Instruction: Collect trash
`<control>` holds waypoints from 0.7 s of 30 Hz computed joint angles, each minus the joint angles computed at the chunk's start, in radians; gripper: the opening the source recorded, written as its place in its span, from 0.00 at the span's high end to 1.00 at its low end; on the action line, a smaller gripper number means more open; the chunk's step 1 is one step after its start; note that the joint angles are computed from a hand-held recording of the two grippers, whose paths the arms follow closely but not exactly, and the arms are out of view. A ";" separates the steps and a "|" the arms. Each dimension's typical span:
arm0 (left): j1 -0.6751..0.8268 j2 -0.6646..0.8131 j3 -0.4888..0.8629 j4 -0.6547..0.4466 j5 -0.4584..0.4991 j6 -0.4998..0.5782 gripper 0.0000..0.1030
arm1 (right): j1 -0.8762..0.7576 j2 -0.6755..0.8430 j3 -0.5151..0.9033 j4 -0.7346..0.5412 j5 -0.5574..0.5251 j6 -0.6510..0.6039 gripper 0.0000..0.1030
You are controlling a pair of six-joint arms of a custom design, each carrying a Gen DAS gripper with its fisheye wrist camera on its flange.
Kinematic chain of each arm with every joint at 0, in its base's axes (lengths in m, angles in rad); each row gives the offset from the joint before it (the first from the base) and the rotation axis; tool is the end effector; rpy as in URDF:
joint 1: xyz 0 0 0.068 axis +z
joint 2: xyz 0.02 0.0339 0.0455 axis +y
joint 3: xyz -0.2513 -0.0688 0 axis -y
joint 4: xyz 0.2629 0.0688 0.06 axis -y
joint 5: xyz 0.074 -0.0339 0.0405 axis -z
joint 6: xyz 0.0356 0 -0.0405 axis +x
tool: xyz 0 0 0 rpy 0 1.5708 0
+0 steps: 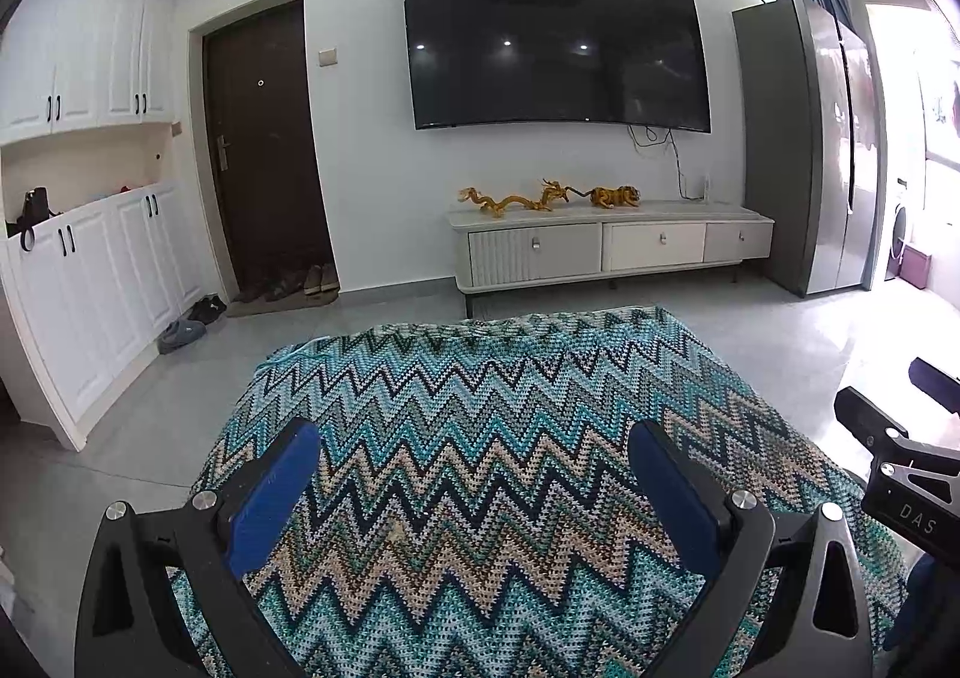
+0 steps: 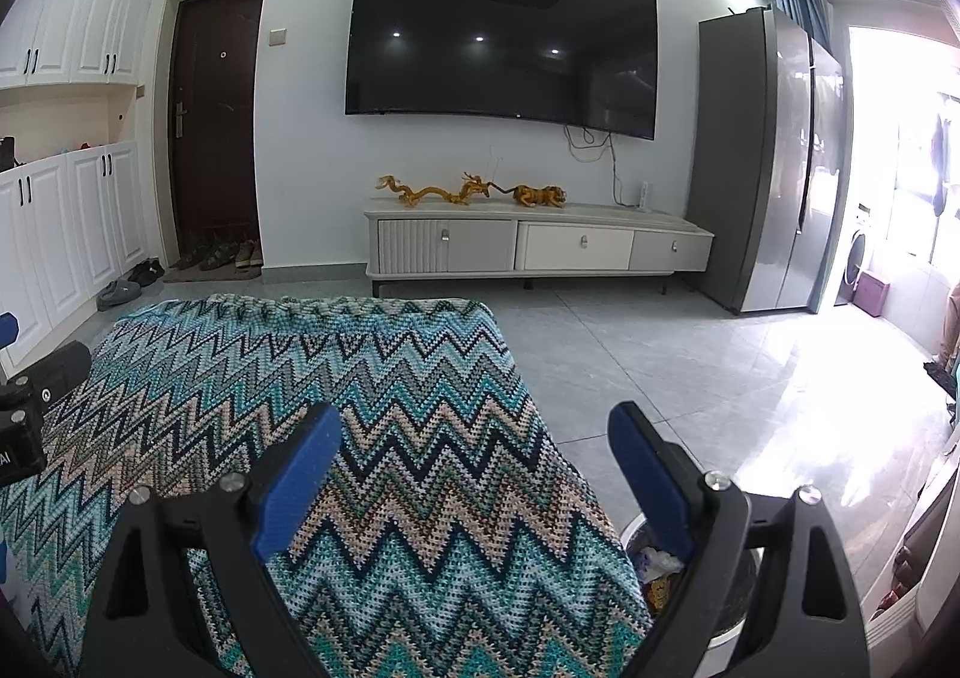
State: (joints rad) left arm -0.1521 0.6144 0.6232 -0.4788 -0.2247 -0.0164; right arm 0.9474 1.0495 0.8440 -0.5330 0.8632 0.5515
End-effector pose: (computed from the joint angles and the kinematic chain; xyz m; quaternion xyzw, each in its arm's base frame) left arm 0.1731 -0.0185 0.2714 -0.0011 0.8490 0.0515 0.5259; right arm 0.1599 0.1761 0.2711 0.0024 0.8478 -0.0300 0.5294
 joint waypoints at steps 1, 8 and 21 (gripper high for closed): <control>0.005 -0.009 0.000 -0.006 0.003 0.001 0.00 | 0.008 -0.002 0.003 -0.006 0.007 0.003 0.12; 0.043 -0.081 0.003 -0.048 0.025 0.007 0.00 | 0.065 -0.006 0.038 -0.055 0.060 0.021 0.12; 0.060 -0.241 0.036 -0.159 0.026 -0.001 0.00 | 0.229 -0.019 0.120 -0.203 0.225 0.109 0.12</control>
